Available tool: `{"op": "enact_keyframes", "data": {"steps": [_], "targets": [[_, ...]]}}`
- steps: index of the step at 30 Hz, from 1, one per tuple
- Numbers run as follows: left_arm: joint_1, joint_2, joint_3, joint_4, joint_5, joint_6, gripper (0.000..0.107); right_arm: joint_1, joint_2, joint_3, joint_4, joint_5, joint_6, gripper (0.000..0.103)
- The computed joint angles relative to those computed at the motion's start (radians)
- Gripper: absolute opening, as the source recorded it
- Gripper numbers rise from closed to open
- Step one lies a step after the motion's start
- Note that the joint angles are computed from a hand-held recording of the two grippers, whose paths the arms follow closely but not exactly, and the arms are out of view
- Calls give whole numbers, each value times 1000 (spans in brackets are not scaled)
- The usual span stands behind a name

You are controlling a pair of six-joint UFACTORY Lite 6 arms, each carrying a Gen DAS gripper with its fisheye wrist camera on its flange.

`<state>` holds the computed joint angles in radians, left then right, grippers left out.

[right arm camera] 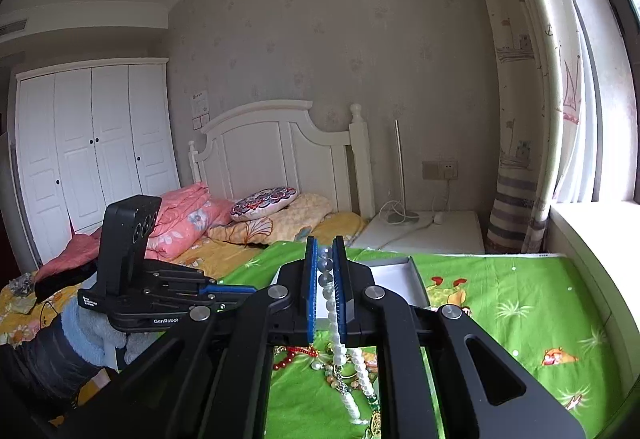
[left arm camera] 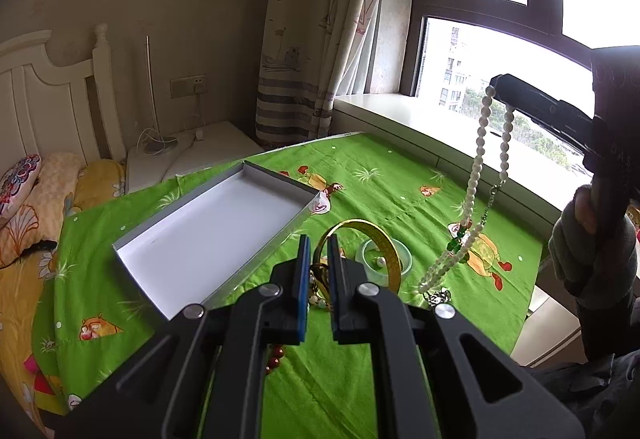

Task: Organize jewelry
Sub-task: 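Lift the pearl necklace and gold bangle with both tools toward the white box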

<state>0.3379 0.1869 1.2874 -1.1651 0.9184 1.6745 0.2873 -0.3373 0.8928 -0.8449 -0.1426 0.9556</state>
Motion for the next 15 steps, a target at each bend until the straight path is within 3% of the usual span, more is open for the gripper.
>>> {"op": "enact_keyframes", "data": {"steps": [8, 15], "targets": [[23, 23, 11, -9, 10, 4, 9, -3, 75, 101, -280, 37, 246, 10], [42, 83, 75, -26, 15, -26, 9, 40, 185, 215, -212, 80, 148, 10]]}}
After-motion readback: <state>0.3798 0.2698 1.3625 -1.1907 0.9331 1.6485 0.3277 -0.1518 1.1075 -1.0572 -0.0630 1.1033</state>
